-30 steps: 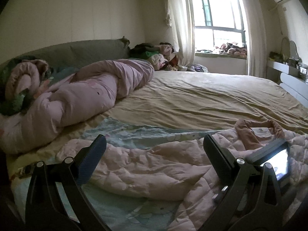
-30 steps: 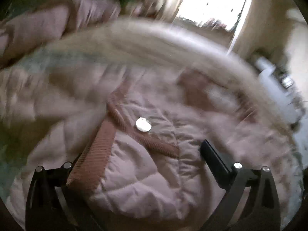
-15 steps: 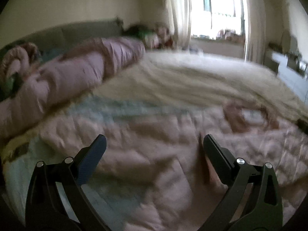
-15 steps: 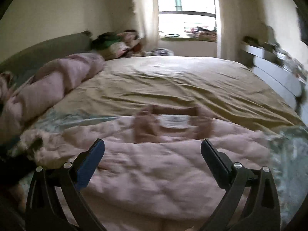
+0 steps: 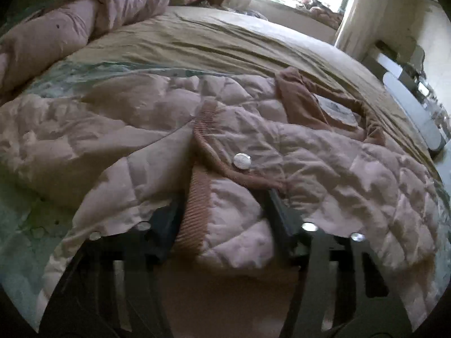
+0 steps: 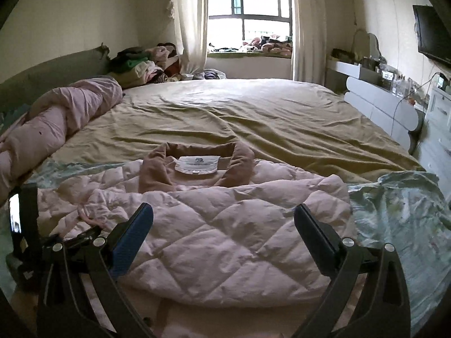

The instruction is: Fold large clothes

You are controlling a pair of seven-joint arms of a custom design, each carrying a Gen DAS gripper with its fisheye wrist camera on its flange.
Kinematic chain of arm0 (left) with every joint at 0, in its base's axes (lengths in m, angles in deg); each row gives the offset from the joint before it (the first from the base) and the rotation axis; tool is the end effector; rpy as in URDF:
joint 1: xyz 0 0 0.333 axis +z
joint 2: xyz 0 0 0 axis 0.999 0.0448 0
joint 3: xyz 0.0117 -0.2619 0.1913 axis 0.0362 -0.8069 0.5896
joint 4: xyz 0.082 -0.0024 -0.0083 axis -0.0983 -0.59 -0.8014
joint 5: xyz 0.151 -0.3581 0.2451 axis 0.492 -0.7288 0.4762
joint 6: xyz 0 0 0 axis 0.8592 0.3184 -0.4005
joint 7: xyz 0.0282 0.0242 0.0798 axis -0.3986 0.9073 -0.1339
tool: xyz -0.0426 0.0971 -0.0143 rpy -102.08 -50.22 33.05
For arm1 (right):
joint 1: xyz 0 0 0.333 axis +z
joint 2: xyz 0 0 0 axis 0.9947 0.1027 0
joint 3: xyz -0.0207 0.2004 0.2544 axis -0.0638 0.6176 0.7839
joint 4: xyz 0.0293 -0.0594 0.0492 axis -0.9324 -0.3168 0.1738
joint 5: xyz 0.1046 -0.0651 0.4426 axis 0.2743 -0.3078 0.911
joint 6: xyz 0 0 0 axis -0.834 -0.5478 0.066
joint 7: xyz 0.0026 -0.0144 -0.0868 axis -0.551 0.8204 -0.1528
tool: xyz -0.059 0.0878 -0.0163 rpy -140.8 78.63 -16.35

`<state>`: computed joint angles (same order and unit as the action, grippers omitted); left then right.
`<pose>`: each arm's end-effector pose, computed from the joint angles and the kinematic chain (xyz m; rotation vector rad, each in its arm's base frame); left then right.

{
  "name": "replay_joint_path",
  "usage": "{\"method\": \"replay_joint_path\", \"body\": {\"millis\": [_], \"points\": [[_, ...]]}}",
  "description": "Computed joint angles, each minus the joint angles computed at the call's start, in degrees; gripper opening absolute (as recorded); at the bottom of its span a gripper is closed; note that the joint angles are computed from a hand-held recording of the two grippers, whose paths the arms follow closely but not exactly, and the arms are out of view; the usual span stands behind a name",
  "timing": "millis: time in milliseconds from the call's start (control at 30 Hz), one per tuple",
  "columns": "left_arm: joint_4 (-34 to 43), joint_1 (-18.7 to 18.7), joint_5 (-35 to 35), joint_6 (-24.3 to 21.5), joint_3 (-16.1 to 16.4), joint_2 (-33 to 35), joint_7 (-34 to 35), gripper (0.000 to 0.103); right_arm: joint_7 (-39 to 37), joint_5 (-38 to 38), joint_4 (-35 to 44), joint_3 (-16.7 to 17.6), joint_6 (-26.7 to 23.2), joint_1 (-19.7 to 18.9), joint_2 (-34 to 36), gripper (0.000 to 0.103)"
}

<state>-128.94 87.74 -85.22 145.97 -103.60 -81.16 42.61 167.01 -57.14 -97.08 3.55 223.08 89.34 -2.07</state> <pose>0.4373 -0.1585 0.3977 -2.0082 1.7243 -0.7760 0.3786 0.2174 0.4677 -1.5846 1.6730 -0.8383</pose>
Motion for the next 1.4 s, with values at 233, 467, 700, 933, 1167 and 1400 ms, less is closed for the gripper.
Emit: {"method": "replay_joint_path", "body": {"millis": [233,467,700,933,1167,1400], "points": [[0.8,4.3,4.0,1.9,-3.2,0.3,-0.5,0.013,1.4,-1.2,-0.1,1.7,0.3,-1.7,-0.2,0.099],[4.4,17.8,14.0,1.9,-12.6,-0.5,-7.3,0.013,0.8,-0.6,0.5,-0.4,-3.0,-1.9,3.0,0.099],[7.6,28.1,28.3,-3.8,-23.3,1.1,-15.1,0.017,-0.9,-2.9,4.5,-3.1,-8.7,0.0,14.2,0.099],[7.6,27.8,34.8,-7.3,-22.8,-0.1,-23.0,0.072,0.1,-2.9,4.3,-7.0,-9.3,3.2,16.7,0.099],[2.6,21.0,33.8,0.4,-12.0,-3.8,-24.0,0.092,7.4,-5.5,-0.2,-5.8,-4.2,1.2,8.9,0.099],[-6.6,22.3,33.7,10.2,-8.0,-21.3,-19.1,0.094,10.5,-3.2,-0.6,-1.7,-3.8,1.5,2.2,0.099]]}}
